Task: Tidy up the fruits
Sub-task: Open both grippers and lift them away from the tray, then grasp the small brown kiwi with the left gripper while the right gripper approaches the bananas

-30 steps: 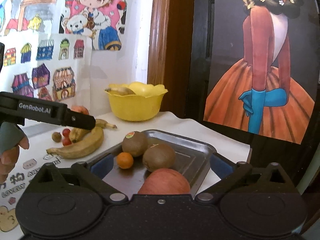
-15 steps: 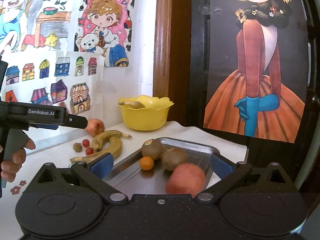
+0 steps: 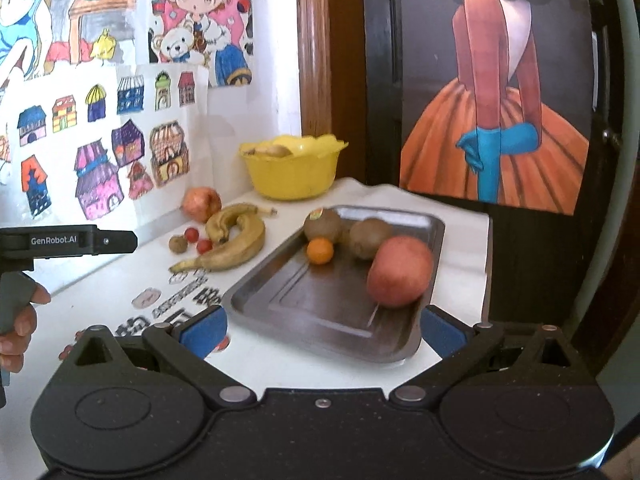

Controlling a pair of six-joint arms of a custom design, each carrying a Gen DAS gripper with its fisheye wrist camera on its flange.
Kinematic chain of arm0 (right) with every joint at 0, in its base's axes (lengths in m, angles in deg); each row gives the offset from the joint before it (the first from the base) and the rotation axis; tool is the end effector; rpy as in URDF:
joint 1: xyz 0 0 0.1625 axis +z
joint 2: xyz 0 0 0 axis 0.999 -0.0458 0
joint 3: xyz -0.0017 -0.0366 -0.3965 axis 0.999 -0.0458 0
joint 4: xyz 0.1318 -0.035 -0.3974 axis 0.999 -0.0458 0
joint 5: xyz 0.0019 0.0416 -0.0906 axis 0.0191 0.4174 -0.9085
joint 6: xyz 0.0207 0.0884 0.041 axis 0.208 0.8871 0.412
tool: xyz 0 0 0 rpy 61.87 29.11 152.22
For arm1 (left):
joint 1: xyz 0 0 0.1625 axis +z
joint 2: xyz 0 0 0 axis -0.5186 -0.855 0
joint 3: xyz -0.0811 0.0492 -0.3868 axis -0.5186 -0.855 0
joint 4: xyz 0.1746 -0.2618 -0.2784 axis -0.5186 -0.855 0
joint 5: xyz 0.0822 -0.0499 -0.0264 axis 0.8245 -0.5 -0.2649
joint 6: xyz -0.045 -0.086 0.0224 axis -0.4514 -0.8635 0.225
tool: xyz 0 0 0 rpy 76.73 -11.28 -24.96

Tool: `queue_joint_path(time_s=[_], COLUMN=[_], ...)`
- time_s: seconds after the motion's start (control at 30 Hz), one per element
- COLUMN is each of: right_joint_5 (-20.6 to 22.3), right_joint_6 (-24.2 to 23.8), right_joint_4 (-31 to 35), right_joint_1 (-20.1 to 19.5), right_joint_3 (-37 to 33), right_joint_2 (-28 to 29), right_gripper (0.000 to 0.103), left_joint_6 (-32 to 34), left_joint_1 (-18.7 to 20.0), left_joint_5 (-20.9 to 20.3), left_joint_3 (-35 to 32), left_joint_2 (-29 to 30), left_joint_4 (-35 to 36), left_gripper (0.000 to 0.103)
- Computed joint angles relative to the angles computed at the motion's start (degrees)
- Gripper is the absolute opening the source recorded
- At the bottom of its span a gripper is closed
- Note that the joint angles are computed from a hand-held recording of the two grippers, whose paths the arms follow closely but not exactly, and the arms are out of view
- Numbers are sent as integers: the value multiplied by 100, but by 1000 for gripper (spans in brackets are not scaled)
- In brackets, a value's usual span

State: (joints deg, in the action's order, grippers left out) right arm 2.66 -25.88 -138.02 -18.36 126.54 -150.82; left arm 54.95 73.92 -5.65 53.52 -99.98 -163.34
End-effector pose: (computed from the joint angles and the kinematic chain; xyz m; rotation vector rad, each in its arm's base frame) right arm -0.0314 -0.5130 0.1842 1.0183 -2.3419 1.0221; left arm -0.1865 -0.4813 -0.0278 0.1192 2.0485 -1.3722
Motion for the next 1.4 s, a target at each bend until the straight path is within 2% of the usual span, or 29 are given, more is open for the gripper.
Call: queue_joint_path(time_s=[0.23, 0.47, 0.57, 0.77, 1.0, 1.1, 1.27, 1.4], right_joint_5=[-406, -673, -835, -1072, -1128, -1016, -616, -327], right_joint_6=[54, -31, 18, 137, -100, -244, -529, -393], right_joint_4=[-180, 8, 308, 1318, 1348, 1361, 1452, 1460], right_joint_1=[109, 319, 445, 712, 1056, 1170, 1292, 1402], right_joint_3=[403, 576, 562, 348, 29, -197, -661, -1209], right_joint_2=[-79, -20, -10, 4, 305, 452, 701, 1048], right_gripper=[102, 102, 102, 102, 102, 102, 102, 102], left_joint_6=[-928, -2362, -3003, -3800, -3697, -3473, -2450, -957], left_joint_1=[-151, -220, -213, -159, -28, 64, 261, 486], left_joint_5=[230, 490, 524, 616, 646, 664, 699, 595], left_joint_3=[577, 1140, 1370, 1606, 1608, 1507, 1137, 582], left_joint_2=[-236, -654, -890, -1349, -1543, -1527, -1255, -834], left_joint_4=[722, 2208, 2832, 3905, 4149, 4023, 3173, 1826], left_gripper=[103, 103, 103, 103, 103, 103, 103, 103])
